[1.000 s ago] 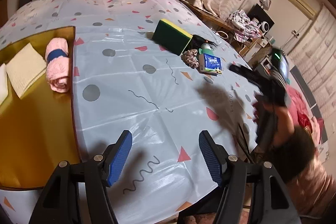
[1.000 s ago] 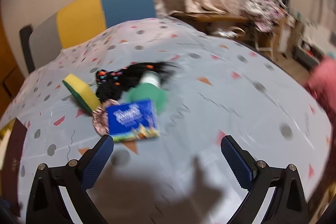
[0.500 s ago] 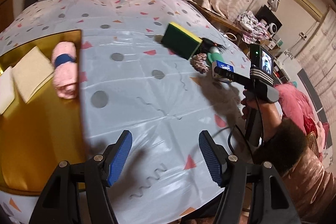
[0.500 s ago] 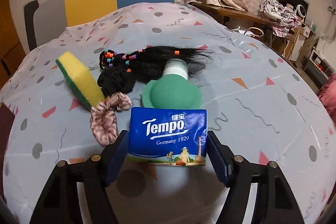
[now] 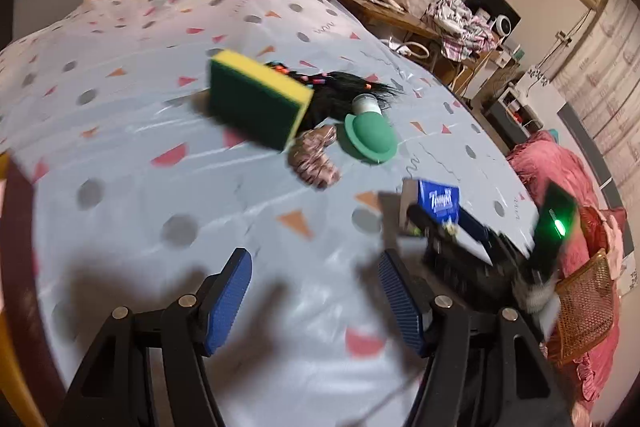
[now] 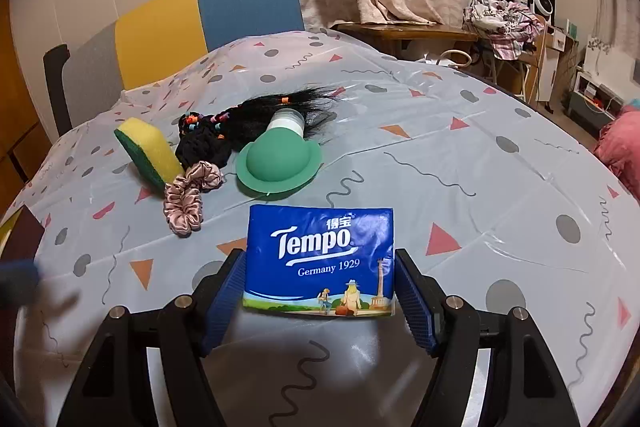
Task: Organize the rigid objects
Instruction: 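Grasp the brown satin scrunchie with the left tool while the right tool holds the tissue pack, then carry the scrunchie into the gold tray with the left tool and release it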
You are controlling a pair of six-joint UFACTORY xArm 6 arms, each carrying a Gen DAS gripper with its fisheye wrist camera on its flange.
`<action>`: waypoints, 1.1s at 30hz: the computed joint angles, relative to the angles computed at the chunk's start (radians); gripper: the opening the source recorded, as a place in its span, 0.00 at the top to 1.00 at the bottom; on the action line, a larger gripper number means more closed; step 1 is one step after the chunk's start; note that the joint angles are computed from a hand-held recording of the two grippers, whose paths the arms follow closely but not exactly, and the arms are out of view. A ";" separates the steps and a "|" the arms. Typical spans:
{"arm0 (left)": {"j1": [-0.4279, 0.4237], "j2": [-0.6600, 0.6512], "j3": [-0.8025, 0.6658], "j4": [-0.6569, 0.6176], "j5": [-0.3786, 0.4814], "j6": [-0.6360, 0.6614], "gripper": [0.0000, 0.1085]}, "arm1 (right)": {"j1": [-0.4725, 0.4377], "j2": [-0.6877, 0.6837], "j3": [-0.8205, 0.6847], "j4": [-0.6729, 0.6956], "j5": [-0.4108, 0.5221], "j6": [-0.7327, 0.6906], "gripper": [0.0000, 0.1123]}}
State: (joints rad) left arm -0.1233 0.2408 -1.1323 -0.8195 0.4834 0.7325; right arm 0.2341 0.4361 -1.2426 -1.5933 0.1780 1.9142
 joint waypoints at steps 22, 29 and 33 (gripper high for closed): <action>-0.072 0.411 -0.430 0.135 -0.032 -0.145 0.78 | -0.027 0.040 -0.037 -0.157 -0.061 0.192 0.35; -0.046 0.311 -0.286 -0.014 -0.048 -0.016 0.86 | -0.023 0.038 -0.033 -0.157 -0.051 0.189 0.35; -0.022 0.232 -0.184 -0.113 -0.035 0.066 0.88 | -0.021 0.037 -0.030 -0.140 -0.045 0.172 0.35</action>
State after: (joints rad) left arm -0.1451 0.4728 -1.3166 -0.9322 0.4488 0.7981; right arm 0.2134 0.4731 -1.2729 -1.7337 0.1328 2.0860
